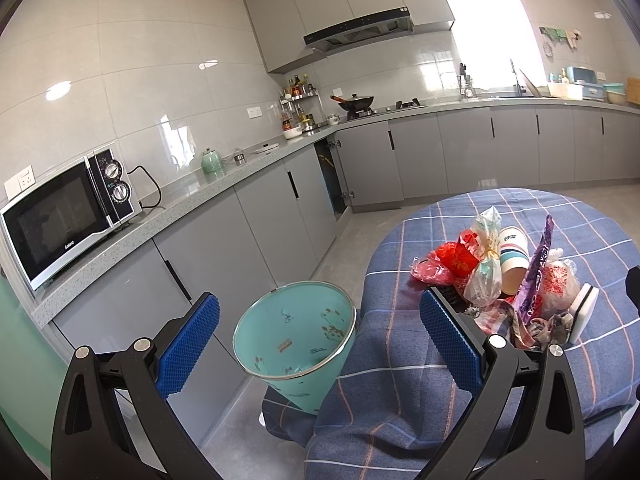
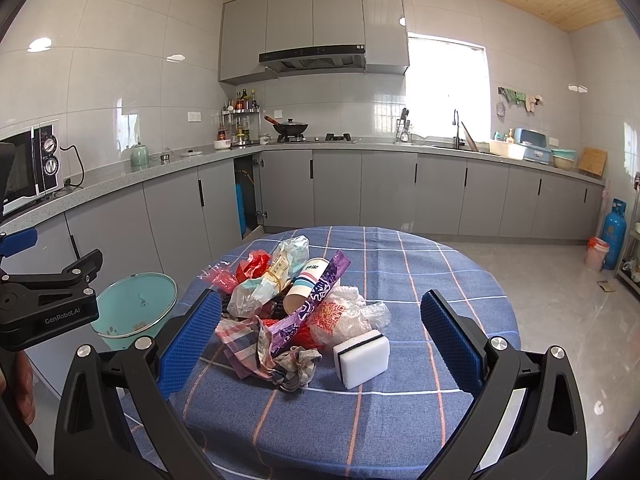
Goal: Collect trash
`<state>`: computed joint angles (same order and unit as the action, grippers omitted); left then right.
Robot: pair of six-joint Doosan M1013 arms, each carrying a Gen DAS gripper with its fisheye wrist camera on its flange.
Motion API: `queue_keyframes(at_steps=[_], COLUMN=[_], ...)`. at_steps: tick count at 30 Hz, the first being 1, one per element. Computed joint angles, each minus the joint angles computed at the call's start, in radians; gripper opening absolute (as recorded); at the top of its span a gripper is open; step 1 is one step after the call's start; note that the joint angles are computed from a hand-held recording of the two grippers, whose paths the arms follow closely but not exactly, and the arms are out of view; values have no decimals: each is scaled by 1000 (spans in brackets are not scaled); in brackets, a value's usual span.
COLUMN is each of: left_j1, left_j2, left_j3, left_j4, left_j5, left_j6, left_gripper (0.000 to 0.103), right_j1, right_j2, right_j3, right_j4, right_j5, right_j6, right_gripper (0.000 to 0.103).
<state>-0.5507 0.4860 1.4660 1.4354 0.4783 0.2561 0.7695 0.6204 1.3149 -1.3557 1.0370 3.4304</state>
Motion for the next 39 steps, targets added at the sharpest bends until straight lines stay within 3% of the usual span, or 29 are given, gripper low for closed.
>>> queue_keyframes(at_steps=[22, 32, 39], left_j1=[-1, 2, -6], left_j2=[7, 50, 88], left_j3=[-3, -29, -59], left_j4=[-4, -79, -134], left_j5=[-1, -36, -97], left_j6=[5, 65, 132], left_gripper=[99, 99, 99], right_j1=[-6, -31, -49], right_j2=[-6, 5, 22], right_j3=[13, 40, 45], right_j4=[6, 50, 100], right_j5=[0, 83, 86], right_j6=[5, 50, 49], right_gripper=[98, 98, 98])
